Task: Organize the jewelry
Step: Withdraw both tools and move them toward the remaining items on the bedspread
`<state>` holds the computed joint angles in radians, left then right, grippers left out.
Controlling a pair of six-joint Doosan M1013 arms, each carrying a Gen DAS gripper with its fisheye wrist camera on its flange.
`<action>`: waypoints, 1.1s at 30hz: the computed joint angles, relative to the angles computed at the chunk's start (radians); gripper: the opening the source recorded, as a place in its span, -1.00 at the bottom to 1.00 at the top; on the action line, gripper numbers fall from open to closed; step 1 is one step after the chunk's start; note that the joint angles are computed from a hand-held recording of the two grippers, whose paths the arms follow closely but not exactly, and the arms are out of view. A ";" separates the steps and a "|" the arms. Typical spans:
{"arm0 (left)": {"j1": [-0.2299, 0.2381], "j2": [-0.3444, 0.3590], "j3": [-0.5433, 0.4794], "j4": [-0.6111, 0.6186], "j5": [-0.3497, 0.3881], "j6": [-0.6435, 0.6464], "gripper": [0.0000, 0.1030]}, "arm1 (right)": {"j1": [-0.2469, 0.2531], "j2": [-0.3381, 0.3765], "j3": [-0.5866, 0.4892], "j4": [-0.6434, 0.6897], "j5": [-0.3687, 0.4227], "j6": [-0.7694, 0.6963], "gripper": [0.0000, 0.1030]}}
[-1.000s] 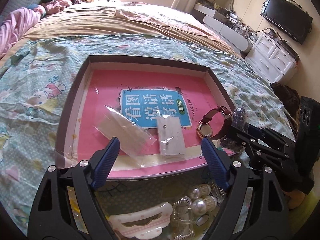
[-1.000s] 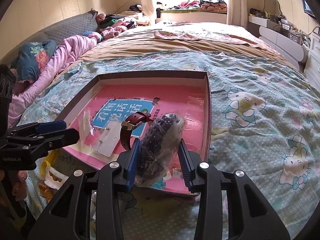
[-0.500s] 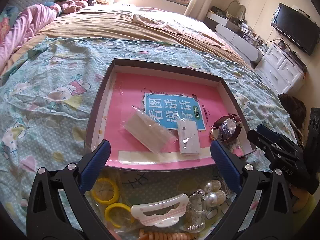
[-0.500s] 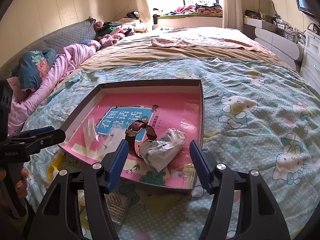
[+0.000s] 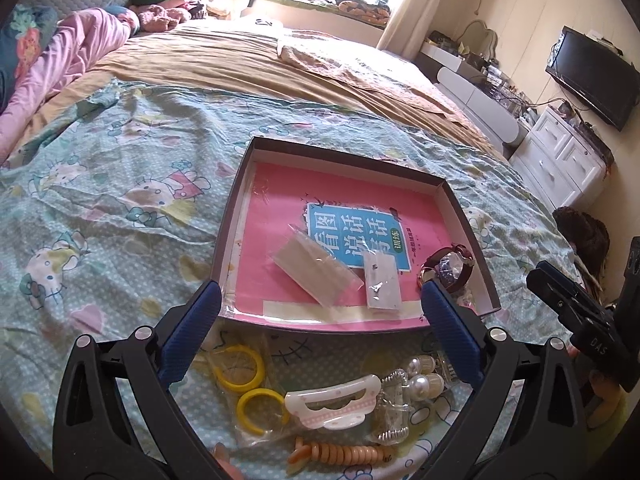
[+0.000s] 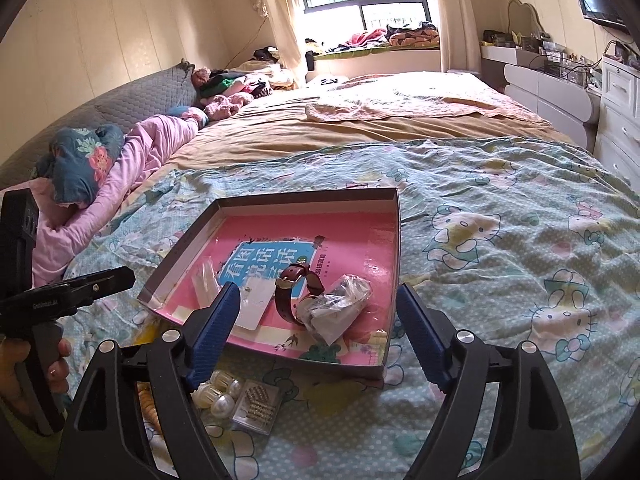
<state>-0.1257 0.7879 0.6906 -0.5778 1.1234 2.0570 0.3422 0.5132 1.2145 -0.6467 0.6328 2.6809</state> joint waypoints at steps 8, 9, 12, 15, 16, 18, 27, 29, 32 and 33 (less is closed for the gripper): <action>0.022 -0.038 0.041 -0.035 -0.050 0.011 0.81 | 0.015 -0.016 0.005 -0.022 -0.020 0.001 0.54; 0.024 -0.042 0.047 -0.039 -0.056 0.016 0.81 | 0.017 -0.016 0.004 -0.021 -0.022 -0.003 0.54; 0.031 -0.054 0.063 -0.053 -0.065 0.031 0.81 | 0.023 -0.020 0.005 -0.024 -0.027 -0.010 0.54; 0.035 -0.063 0.076 -0.060 -0.073 0.040 0.81 | 0.028 -0.022 0.004 -0.016 -0.033 -0.025 0.54; 0.037 -0.067 0.080 -0.063 -0.078 0.042 0.82 | 0.030 -0.023 0.003 -0.014 -0.035 -0.032 0.54; 0.039 -0.073 0.089 -0.068 -0.081 0.048 0.81 | 0.035 -0.025 0.003 -0.013 -0.036 -0.041 0.54; 0.047 -0.111 0.147 -0.086 -0.104 0.102 0.82 | 0.054 -0.017 -0.016 0.069 -0.030 -0.163 0.54; 0.049 -0.118 0.159 -0.084 -0.111 0.108 0.82 | 0.058 -0.015 -0.020 0.092 -0.026 -0.194 0.54; 0.051 -0.128 0.177 -0.079 -0.117 0.116 0.81 | 0.065 -0.012 -0.022 0.110 -0.020 -0.221 0.54; 0.052 -0.131 0.183 -0.078 -0.118 0.120 0.82 | 0.066 -0.012 -0.022 0.117 -0.019 -0.228 0.54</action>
<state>-0.0733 0.6571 0.8736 -0.6554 1.0049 2.1768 0.4083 0.5016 1.1924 -0.5295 0.6133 2.4533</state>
